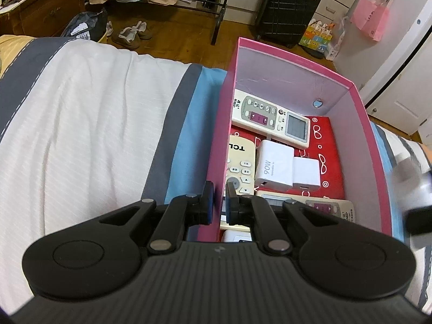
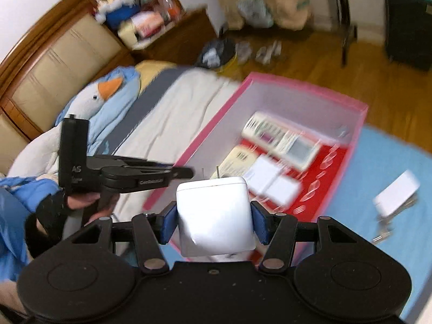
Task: Organize rigid objects
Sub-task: 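Carry the white square charger into the pink box and lower it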
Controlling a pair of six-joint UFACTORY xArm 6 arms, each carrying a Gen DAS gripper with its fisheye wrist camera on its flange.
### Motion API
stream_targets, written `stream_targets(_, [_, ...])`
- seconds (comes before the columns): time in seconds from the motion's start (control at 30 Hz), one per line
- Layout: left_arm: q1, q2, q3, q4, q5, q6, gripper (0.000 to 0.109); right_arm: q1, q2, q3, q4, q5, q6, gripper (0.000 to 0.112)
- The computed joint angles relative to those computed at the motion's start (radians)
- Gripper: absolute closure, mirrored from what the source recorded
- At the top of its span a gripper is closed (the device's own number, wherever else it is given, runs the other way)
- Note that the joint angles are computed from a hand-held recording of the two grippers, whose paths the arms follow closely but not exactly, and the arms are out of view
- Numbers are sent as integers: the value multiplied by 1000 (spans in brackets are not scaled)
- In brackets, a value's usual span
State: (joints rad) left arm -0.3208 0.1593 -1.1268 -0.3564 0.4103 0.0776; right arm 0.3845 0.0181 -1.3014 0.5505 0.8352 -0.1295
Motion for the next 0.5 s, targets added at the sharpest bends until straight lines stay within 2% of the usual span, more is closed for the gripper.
stream_targets(0.1, [3,1,-2,-26,2,14,102,4,124,-119,14,94,88,51])
stream_targets(0.17, [4,2,-2,-41,3,23,102,17,181,-157,16,110,134,51])
stream_targets(0.37, [4,-1,6,-81,-7,63,102,21,299,-207,22,91,260,51])
stream_targets(0.5, [8,-2,7,-120,-5,94,101,26,322,-187,66,42,313,51])
